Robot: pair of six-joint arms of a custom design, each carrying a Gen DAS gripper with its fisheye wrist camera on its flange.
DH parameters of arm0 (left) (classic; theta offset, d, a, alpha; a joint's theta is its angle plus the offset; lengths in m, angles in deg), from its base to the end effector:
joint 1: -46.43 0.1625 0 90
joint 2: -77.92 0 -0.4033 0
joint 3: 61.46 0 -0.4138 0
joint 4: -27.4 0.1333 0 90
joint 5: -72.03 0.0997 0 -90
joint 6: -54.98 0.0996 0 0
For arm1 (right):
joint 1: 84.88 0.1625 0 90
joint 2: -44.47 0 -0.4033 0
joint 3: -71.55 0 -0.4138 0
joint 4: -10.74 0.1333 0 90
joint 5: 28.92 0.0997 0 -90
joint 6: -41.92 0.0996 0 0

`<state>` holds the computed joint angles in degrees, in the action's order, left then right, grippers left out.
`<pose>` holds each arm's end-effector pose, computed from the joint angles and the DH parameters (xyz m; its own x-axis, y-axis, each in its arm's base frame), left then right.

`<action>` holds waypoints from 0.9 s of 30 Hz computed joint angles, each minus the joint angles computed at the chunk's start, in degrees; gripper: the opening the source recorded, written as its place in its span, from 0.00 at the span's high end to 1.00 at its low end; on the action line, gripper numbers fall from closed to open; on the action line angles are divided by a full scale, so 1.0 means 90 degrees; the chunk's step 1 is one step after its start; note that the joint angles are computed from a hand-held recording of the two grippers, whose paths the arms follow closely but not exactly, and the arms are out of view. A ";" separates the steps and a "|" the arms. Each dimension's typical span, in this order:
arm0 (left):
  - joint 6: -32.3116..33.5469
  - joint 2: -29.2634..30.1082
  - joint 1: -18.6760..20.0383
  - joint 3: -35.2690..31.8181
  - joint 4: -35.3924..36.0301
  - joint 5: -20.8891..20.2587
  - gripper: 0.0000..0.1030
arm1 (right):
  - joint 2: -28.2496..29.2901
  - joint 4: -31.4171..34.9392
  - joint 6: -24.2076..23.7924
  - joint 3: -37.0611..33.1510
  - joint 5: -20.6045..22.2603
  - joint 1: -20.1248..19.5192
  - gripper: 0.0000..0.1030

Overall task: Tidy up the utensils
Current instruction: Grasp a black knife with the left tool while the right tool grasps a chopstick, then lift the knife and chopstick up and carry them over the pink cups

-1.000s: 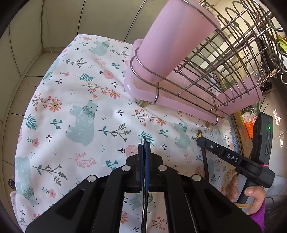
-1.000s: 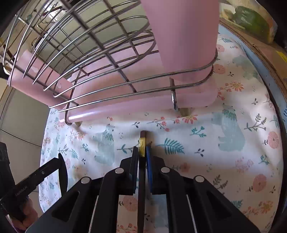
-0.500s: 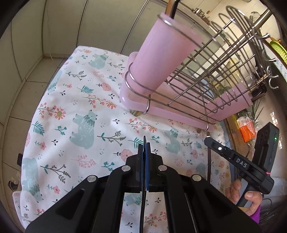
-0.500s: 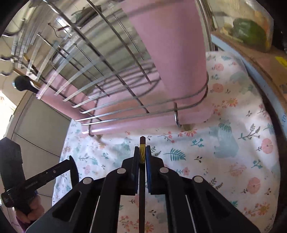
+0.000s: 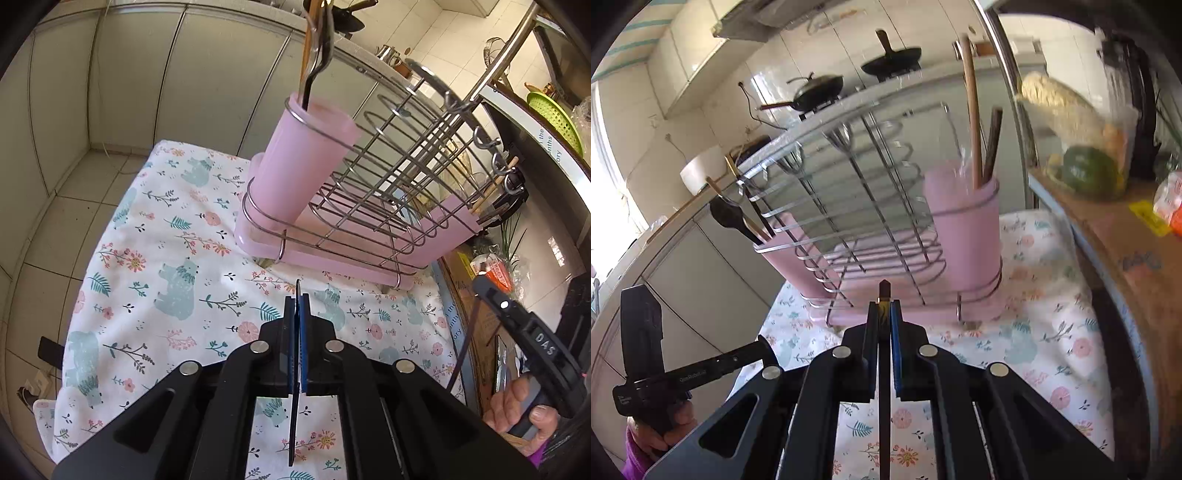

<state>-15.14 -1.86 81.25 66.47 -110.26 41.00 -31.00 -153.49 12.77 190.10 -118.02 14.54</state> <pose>-0.2420 -0.4347 0.1990 -0.8700 -0.3916 -0.2994 0.0080 0.5961 -0.8029 0.2215 -0.5109 0.2366 -0.7921 -0.5612 0.2402 -0.6022 0.6537 -0.4583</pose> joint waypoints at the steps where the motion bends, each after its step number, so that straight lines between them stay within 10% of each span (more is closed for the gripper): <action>1: -0.0018 0.0005 -0.0043 0.0012 0.0010 0.0057 0.99 | -0.0023 -0.0142 -0.0039 0.0047 0.0027 0.0021 0.94; 27: 0.0382 0.0105 -0.0275 0.0132 -0.0489 0.0403 0.99 | -0.0461 -0.1503 -0.0626 0.0624 0.0638 0.0152 0.94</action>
<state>-11.70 -0.92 78.77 67.66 -114.66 44.62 -35.14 -167.01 7.14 195.71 -112.27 15.91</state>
